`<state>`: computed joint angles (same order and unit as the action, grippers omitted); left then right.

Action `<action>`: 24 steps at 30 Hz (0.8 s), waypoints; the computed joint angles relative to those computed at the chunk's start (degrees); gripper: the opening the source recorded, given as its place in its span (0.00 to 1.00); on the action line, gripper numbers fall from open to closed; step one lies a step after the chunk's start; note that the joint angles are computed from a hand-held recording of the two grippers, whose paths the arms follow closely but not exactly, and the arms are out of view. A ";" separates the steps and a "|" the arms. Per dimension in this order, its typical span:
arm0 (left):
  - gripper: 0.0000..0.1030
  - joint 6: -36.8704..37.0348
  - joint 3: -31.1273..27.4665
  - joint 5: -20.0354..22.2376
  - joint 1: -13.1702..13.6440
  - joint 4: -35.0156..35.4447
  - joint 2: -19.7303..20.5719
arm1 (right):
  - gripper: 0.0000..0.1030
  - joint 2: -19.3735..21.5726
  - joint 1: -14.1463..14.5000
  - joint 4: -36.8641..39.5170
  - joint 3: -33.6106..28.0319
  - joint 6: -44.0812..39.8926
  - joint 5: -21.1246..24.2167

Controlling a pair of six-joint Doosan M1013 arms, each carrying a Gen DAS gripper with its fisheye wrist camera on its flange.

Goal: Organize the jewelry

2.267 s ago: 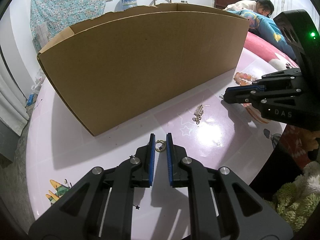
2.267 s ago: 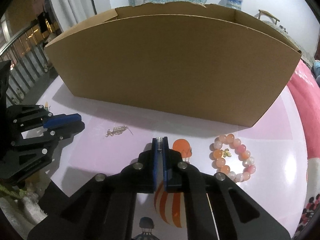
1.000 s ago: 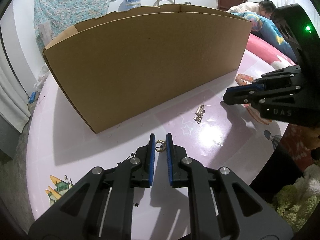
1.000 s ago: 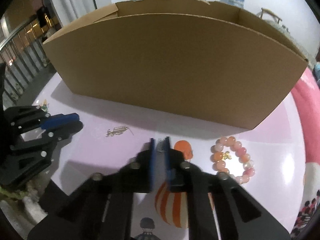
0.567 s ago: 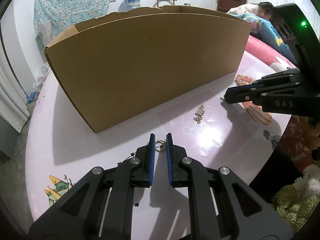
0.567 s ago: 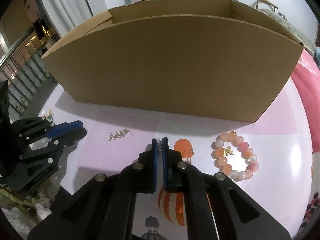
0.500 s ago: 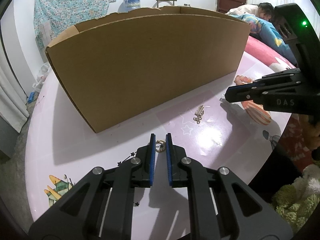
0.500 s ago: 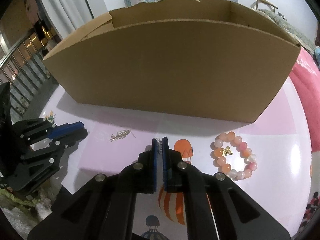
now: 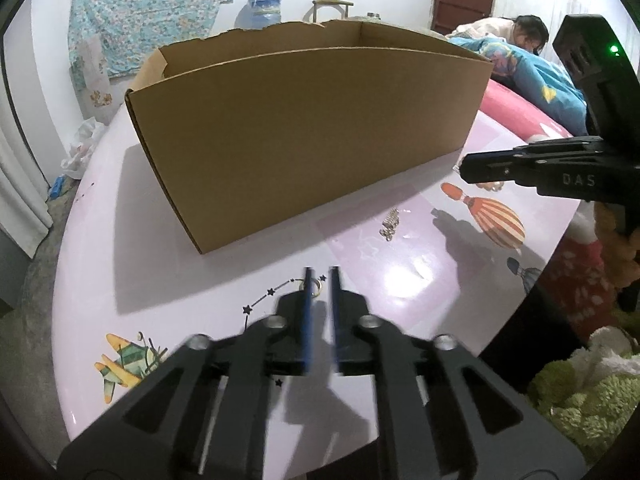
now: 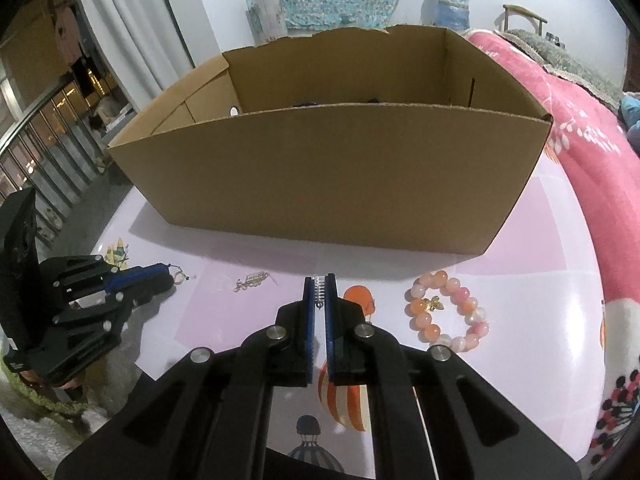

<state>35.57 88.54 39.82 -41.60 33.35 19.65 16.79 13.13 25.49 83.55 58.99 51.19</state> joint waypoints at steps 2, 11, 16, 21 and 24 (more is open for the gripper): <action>0.24 0.02 -0.40 1.37 -0.33 0.90 0.30 | 0.05 0.10 -0.06 0.45 0.08 -0.13 0.25; 0.18 0.50 -2.28 4.84 -0.15 0.76 1.94 | 0.05 0.37 -0.15 2.31 0.30 -0.98 0.78; 0.17 2.94 -3.03 4.84 0.24 -1.08 2.34 | 0.05 0.51 -0.42 3.13 0.37 -1.13 0.88; 0.16 5.80 -3.62 5.02 0.78 -4.18 2.41 | 0.05 0.59 -0.68 3.89 0.36 -1.30 1.18; 0.15 7.43 -3.78 4.91 1.19 -5.62 2.36 | 0.05 0.67 -0.71 4.14 0.37 -1.28 1.22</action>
